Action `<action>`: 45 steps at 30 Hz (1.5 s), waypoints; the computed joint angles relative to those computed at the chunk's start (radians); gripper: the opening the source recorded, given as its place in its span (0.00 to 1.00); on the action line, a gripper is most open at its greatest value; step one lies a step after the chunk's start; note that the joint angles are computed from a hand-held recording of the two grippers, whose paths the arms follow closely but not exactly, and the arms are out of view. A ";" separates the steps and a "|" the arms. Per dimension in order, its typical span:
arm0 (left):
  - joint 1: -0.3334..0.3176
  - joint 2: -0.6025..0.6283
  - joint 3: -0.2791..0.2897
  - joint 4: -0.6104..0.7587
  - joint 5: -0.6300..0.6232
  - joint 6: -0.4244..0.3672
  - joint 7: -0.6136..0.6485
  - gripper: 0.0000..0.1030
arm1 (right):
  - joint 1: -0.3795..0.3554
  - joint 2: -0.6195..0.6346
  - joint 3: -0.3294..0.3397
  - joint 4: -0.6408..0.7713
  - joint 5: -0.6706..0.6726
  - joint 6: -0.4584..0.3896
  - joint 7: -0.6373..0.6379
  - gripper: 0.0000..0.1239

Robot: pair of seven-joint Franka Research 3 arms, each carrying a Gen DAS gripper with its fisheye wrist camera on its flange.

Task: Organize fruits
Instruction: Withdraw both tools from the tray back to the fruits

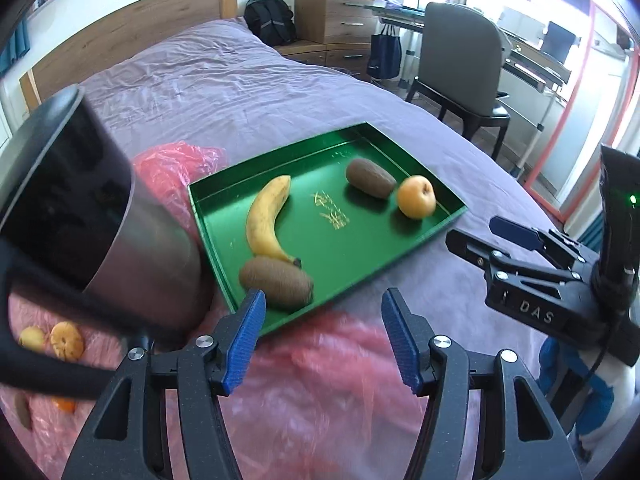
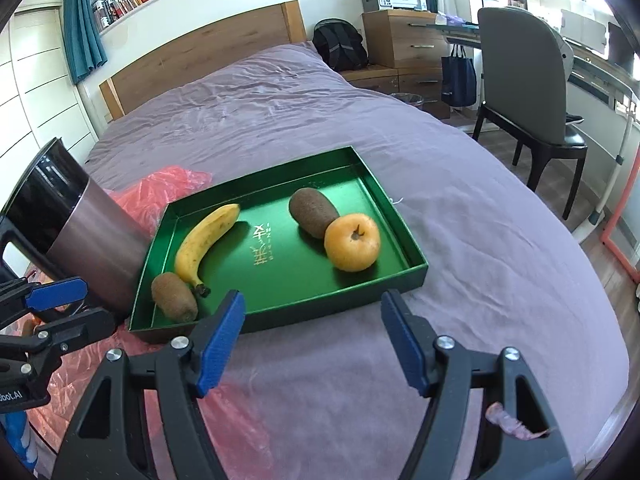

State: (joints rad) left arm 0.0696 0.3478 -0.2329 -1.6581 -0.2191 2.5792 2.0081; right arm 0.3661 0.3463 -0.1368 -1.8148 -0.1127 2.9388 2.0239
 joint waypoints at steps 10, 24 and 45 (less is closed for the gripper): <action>0.035 -0.235 0.054 -0.293 -0.118 0.057 0.139 0.56 | 0.072 -0.179 0.004 -0.220 -0.151 0.051 0.183 0.61; 0.043 -0.416 0.218 -0.514 -0.238 0.088 0.281 0.68 | 0.058 -0.273 0.154 -0.273 -0.388 0.009 0.387 0.61; 0.226 -0.359 0.329 -0.528 -0.338 0.135 0.326 0.68 | 0.185 -0.166 0.224 -0.133 -0.298 -0.101 0.242 0.62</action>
